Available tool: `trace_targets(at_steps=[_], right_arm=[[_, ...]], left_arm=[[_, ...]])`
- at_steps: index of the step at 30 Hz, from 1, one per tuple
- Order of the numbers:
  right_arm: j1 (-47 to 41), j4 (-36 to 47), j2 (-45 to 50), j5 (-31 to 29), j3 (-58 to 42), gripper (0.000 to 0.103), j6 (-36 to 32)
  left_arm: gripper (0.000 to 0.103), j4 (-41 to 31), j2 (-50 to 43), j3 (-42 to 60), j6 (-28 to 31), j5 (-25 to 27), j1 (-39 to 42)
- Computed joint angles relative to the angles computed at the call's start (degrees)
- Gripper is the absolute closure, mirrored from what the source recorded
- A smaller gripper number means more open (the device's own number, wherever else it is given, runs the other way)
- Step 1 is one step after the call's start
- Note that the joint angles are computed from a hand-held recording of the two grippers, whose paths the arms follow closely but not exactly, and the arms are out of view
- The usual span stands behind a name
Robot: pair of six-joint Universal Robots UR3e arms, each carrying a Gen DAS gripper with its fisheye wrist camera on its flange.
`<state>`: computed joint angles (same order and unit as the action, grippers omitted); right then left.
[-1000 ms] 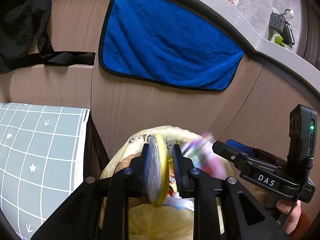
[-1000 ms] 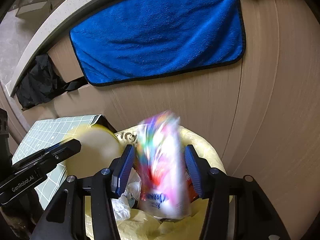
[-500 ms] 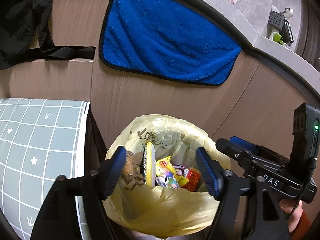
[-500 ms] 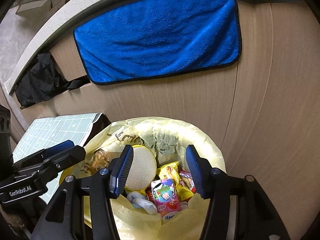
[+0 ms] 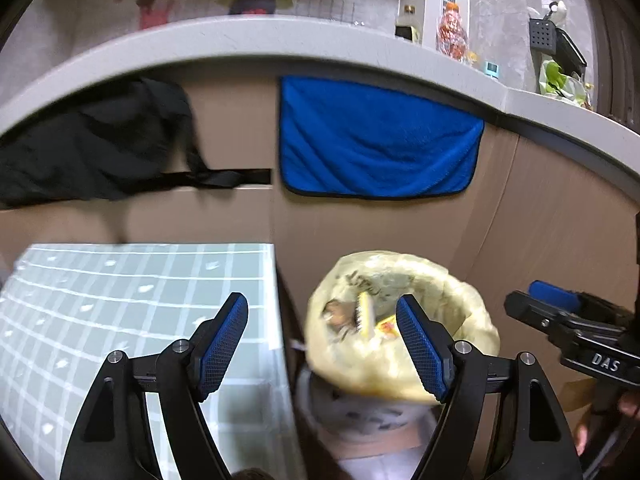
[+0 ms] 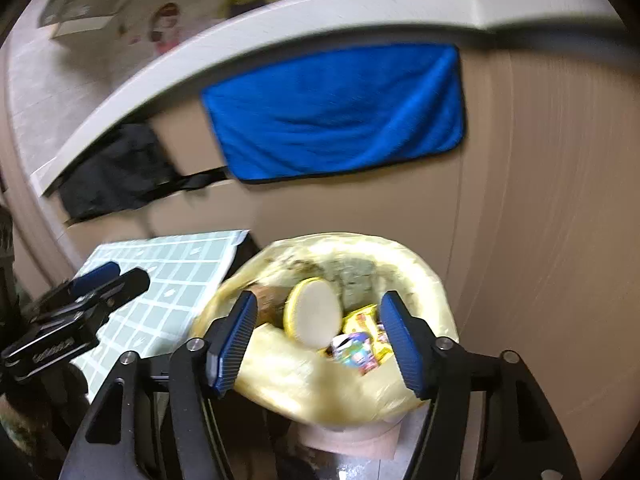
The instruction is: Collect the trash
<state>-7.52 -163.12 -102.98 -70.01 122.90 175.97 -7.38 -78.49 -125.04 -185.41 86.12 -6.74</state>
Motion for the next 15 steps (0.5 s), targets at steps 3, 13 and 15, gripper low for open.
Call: trace_targets(at_steps=[3, 13, 15], right_arm=[[2.94, 3.91, -6.46, -1.82, 2.54, 0.039, -0.03], [18.56, 6.43, -24.73, -15.92, 11.17, 0.036, 7.82], [23.4, 6.01, -28.57, -20.85, 12.75, 0.035, 10.5]], left_arm=[[0.026, -6.23, 10.53, -5.21, 0.63, 1.97, 0.76], [0.026, -27.57, 41.9, -13.17, 0.08, 6.91, -1.64], [0.026, -28.09, 43.57, -12.64, -2.36, 12.77, -7.19]])
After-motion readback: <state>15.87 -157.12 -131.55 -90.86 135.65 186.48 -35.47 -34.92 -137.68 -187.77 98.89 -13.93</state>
